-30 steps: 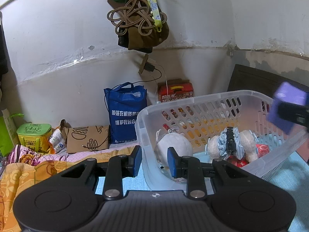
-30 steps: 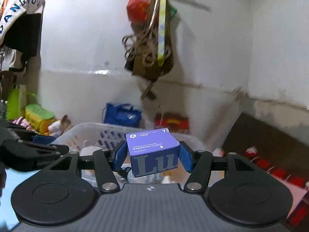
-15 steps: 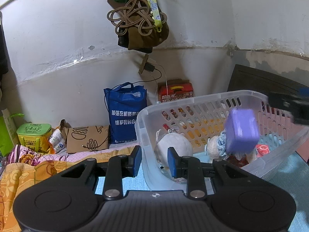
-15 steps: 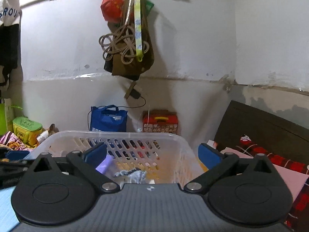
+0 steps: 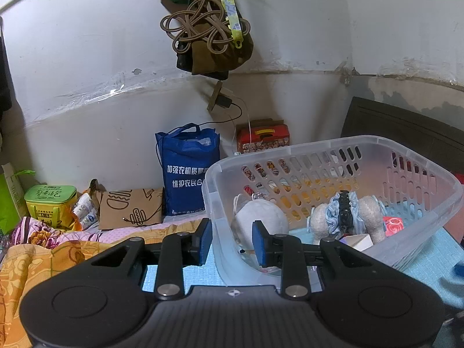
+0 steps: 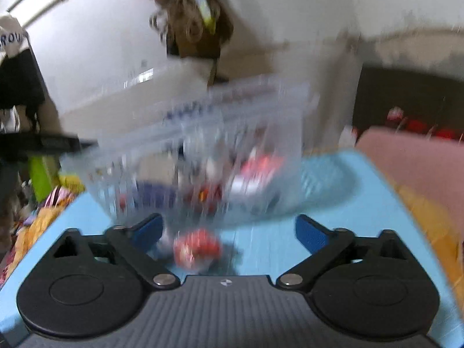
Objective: Organize objects
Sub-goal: 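Grasp the red-wrapped candy with the right tool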
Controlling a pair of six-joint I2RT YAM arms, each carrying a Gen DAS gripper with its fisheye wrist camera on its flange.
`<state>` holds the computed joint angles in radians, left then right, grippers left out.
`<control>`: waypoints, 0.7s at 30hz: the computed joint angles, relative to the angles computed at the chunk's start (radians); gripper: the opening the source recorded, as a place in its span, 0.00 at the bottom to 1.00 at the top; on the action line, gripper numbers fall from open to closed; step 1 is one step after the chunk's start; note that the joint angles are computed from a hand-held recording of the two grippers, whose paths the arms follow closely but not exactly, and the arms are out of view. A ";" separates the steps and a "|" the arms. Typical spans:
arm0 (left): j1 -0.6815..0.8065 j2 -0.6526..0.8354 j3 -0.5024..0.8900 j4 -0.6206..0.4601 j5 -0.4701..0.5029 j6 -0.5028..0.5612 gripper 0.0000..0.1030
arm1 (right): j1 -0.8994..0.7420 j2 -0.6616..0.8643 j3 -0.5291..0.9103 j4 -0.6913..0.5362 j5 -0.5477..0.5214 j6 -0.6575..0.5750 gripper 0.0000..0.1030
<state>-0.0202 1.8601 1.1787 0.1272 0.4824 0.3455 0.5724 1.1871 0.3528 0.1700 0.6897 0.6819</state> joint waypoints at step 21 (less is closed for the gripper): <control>0.000 0.001 0.004 -0.004 0.009 0.007 0.34 | -0.028 0.111 0.011 0.092 -0.111 -0.074 0.49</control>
